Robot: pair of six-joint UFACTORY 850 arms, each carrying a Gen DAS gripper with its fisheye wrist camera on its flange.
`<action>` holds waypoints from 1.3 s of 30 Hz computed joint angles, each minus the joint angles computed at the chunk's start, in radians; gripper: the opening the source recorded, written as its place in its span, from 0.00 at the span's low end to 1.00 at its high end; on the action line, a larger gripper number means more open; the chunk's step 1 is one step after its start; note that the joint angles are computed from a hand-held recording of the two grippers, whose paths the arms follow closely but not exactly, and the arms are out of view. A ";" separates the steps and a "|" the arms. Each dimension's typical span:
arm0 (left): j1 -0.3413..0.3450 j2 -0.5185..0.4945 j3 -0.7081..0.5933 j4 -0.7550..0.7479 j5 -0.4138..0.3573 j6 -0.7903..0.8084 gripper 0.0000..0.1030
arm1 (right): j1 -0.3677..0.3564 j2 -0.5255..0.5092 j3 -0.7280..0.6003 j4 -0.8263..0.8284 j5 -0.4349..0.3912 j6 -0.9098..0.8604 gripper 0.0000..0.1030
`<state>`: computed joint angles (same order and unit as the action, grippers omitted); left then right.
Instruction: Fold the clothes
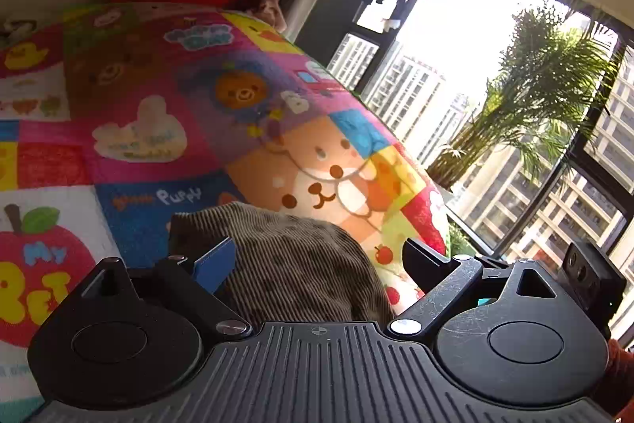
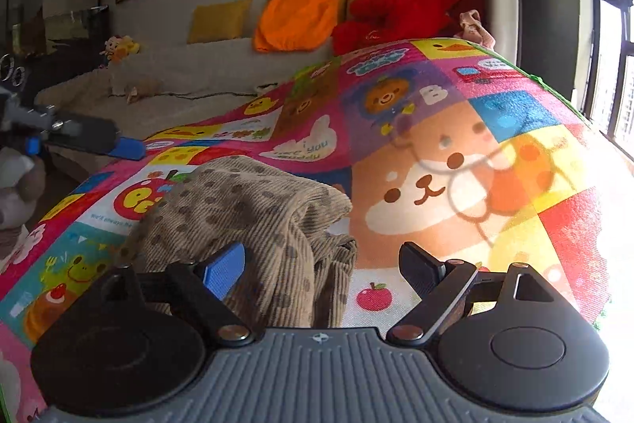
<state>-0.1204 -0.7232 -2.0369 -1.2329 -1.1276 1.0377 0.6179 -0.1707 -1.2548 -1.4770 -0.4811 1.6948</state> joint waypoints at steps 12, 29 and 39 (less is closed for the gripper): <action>-0.060 -0.073 -0.077 0.009 -0.069 -0.088 0.92 | -0.046 -0.075 -0.073 0.085 0.003 0.010 0.83; -0.045 -0.037 -0.015 0.020 -0.029 -0.023 0.92 | -0.068 -0.110 -0.092 0.142 -0.164 -0.052 0.84; -0.030 -0.042 -0.021 0.011 -0.043 -0.051 0.92 | -0.063 -0.142 -0.116 0.157 -0.284 -0.151 0.85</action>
